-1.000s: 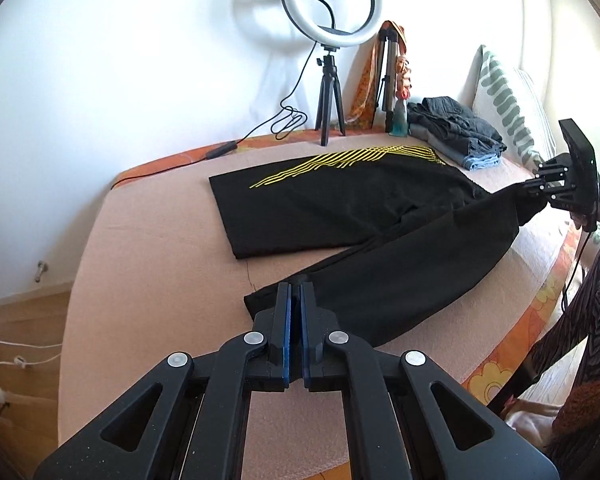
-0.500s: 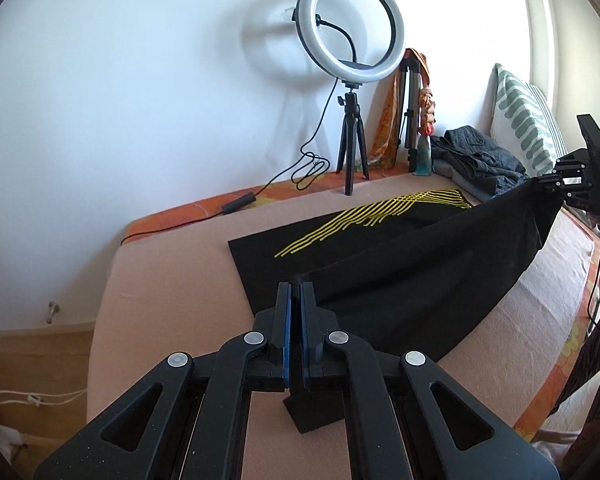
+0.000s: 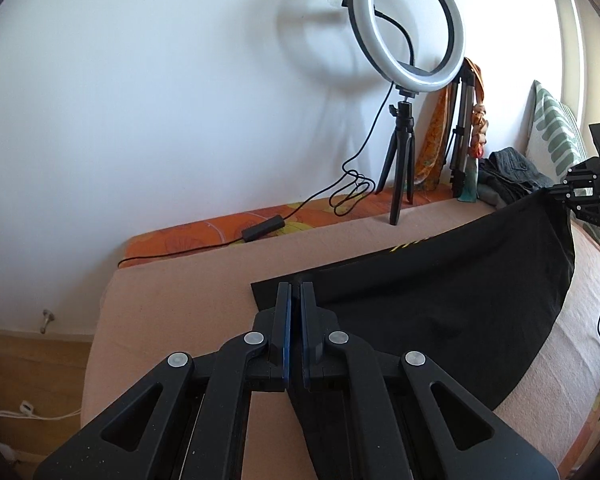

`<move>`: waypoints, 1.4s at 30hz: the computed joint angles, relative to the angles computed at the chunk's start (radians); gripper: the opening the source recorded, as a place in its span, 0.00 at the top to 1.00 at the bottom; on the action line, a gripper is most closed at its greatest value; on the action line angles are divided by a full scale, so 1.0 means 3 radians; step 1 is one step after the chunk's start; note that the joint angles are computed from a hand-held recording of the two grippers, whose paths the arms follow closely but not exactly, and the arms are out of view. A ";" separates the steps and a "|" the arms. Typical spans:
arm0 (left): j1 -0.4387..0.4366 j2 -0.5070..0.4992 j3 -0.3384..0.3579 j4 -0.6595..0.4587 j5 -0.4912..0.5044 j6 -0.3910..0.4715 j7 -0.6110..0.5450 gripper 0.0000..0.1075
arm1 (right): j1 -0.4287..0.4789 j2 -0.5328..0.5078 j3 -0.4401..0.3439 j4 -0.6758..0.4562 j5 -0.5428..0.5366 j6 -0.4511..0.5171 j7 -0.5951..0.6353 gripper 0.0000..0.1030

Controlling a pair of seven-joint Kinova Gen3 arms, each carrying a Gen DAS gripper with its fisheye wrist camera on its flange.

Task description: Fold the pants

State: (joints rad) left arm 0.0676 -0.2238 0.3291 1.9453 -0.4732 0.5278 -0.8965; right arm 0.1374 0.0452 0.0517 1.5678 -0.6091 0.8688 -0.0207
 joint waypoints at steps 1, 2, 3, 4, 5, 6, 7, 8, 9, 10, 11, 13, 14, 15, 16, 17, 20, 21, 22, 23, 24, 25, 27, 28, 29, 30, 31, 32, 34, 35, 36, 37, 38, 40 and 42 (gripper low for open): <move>-0.0029 0.0052 0.0004 -0.0023 -0.0030 -0.0014 0.0017 0.98 | -0.0035 0.0067 -0.0018 -0.0058 0.0070 -0.0027 -0.0074 1.00; -0.0044 0.0101 -0.0002 -0.0040 -0.0057 -0.0033 0.0039 0.98 | -0.0061 0.0123 -0.0041 -0.0108 0.0136 -0.0044 -0.0144 1.00; -0.0045 0.0166 -0.0032 -0.0065 -0.0070 -0.0059 0.0044 0.98 | -0.0087 0.0176 -0.0067 -0.0152 0.0207 -0.0066 -0.0216 1.00; -0.0040 0.0224 -0.0056 -0.0086 -0.0099 -0.0066 0.0055 0.98 | -0.0107 0.0226 -0.0095 -0.0182 0.0269 -0.0106 -0.0268 1.00; -0.0028 0.0281 -0.0073 -0.0112 -0.0143 -0.0062 0.0082 0.98 | -0.0125 0.0272 -0.0123 -0.0214 0.0333 -0.0136 -0.0326 1.00; -0.0005 0.0351 -0.0109 -0.0141 -0.0177 -0.0074 0.0094 0.98 | -0.0146 0.0327 -0.0147 -0.0262 0.0409 -0.0139 -0.0403 1.00; 0.0025 0.0415 -0.0139 -0.0174 -0.0211 -0.0064 0.0112 0.98 | -0.0167 0.0386 -0.0172 -0.0312 0.0482 -0.0143 -0.0481 1.00; 0.0056 0.0485 -0.0169 -0.0211 -0.0243 -0.0045 0.0132 0.98 | -0.0180 0.0444 -0.0196 -0.0359 0.0545 -0.0148 -0.0543 1.00; 0.0085 0.0562 -0.0204 -0.0242 -0.0276 -0.0045 0.0152 0.98 | -0.0201 0.0497 -0.0218 -0.0399 0.0623 -0.0155 -0.0616 1.00; 0.0120 0.0610 -0.0247 -0.0259 -0.0277 -0.0042 0.0148 0.98 | -0.0223 0.0551 -0.0240 -0.0434 0.0704 -0.0170 -0.0681 1.00; 0.0155 0.0674 -0.0287 -0.0291 -0.0281 -0.0030 0.0143 0.98 | -0.0234 0.0592 -0.0263 -0.0450 0.0768 -0.0193 -0.0720 1.00; 0.0235 0.0787 -0.0362 -0.0342 -0.0297 -0.0002 0.0133 0.98 | -0.0284 0.0704 -0.0298 -0.0516 0.0920 -0.0251 -0.0834 1.00; 0.0274 0.0836 -0.0402 -0.0363 -0.0306 0.0015 0.0136 0.98 | -0.0294 0.0746 -0.0317 -0.0542 0.0974 -0.0259 -0.0882 1.00; 0.0309 0.0878 -0.0442 -0.0382 -0.0288 0.0019 0.0119 0.98 | -0.0306 0.0798 -0.0331 -0.0587 0.1028 -0.0249 -0.0936 1.00; 0.0345 0.0916 -0.0481 -0.0401 -0.0274 0.0022 0.0104 0.98 | -0.0319 0.0847 -0.0342 -0.0631 0.1082 -0.0232 -0.0990 1.00; 0.0385 0.0952 -0.0521 -0.0422 -0.0278 0.0045 0.0105 0.98 | -0.0335 0.0884 -0.0351 -0.0656 0.1139 -0.0238 -0.1041 1.00; 0.0479 0.1038 -0.0642 -0.0469 -0.0220 0.0062 0.0053 0.98 | -0.0373 0.0976 -0.0375 -0.0700 0.1293 -0.0251 -0.1154 1.00; 0.0517 0.1067 -0.0682 -0.0482 -0.0213 0.0065 0.0050 0.98 | -0.0372 0.0998 -0.0387 -0.0717 0.1324 -0.0235 -0.1177 1.00; 0.0559 0.1099 -0.0721 -0.0505 -0.0218 0.0085 0.0048 0.98 | -0.0386 0.1034 -0.0389 -0.0744 0.1364 -0.0221 -0.1215 1.00; 0.0595 0.1129 -0.0759 -0.0523 -0.0225 0.0102 0.0049 0.98 | -0.0400 0.1068 -0.0394 -0.0764 0.1403 -0.0221 -0.1246 1.00; 0.0617 0.1154 -0.0788 -0.0537 -0.0205 0.0112 0.0026 0.98 | -0.0402 0.1091 -0.0403 -0.0770 0.1430 -0.0229 -0.1263 1.00; 0.0634 0.1184 -0.0815 -0.0560 -0.0184 0.0133 0.0004 0.98 | -0.0411 0.1114 -0.0404 -0.0781 0.1462 -0.0229 -0.1290 1.00; 0.0690 0.1236 -0.0864 -0.0610 -0.0197 0.0183 0.0018 0.98 | -0.0427 0.1151 -0.0407 -0.0791 0.1517 -0.0238 -0.1345 1.00; 0.0709 0.1266 -0.0885 -0.0629 -0.0195 0.0197 0.0021 0.98 | -0.0435 0.1170 -0.0408 -0.0800 0.1541 -0.0237 -0.1374 1.00; 0.0737 0.1289 -0.0904 -0.0649 -0.0206 0.0231 0.0034 0.98 | -0.0441 0.1182 -0.0409 -0.0799 0.1562 -0.0245 -0.1399 1.00; 0.0769 0.1322 -0.0919 -0.0672 -0.0229 0.0258 0.0049 0.98 | -0.0455 0.1204 -0.0401 -0.0809 0.1591 -0.0240 -0.1443 1.00; 0.0794 0.1343 -0.0934 -0.0689 -0.0243 0.0288 0.0055 0.98 | -0.0457 0.1210 -0.0404 -0.0806 0.1608 -0.0243 -0.1467 1.00; 0.0815 0.1365 -0.0943 -0.0713 -0.0250 0.0318 0.0050 0.98 | -0.0450 0.1219 -0.0411 -0.0808 0.1616 -0.0240 -0.1479 1.00; 0.0866 0.1413 -0.0969 -0.0759 -0.0294 0.0373 0.0070 0.98 | -0.0420 0.1235 -0.0433 -0.0823 0.1597 -0.0228 -0.1488 1.00; 0.0877 0.1425 -0.0978 -0.0776 -0.0292 0.0392 0.0075 0.96 | -0.0413 0.1245 -0.0433 -0.0846 0.1588 -0.0208 -0.1516 1.00; 0.0871 0.1434 -0.0980 -0.0795 -0.0258 0.0412 0.0058 0.94 | -0.0417 0.1253 -0.0423 -0.0859 0.1594 -0.0212 -0.1555 1.00; 0.0887 0.1443 -0.0997 -0.0819 -0.0265 0.0455 0.0087 0.94 | -0.0425 0.1266 -0.0409 -0.0894 0.1605 -0.0180 -0.1607 0.95; 0.0906 0.1443 -0.1013 -0.0834 -0.0282 0.0495 0.0132 0.92 | -0.0447 0.1259 -0.0382 -0.0892 0.1638 -0.0202 -0.1677 0.91; 0.0969 0.1425 -0.1059 -0.0847 -0.0397 0.0584 0.0312 0.85 | -0.0481 0.1224 -0.0347 -0.0840 0.1706 -0.0322 -0.1792 0.68; 0.0971 0.1349 -0.1071 -0.0808 -0.0464 0.0595 0.0458 0.76 | -0.0431 0.1199 -0.0359 -0.0852 0.1683 -0.0305 -0.1850 0.66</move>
State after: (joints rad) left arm 0.3588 0.1810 0.0078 1.7027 -0.6123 0.7064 -0.7593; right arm 0.0080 0.4050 -0.0560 1.3123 -0.1042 0.7773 -0.5757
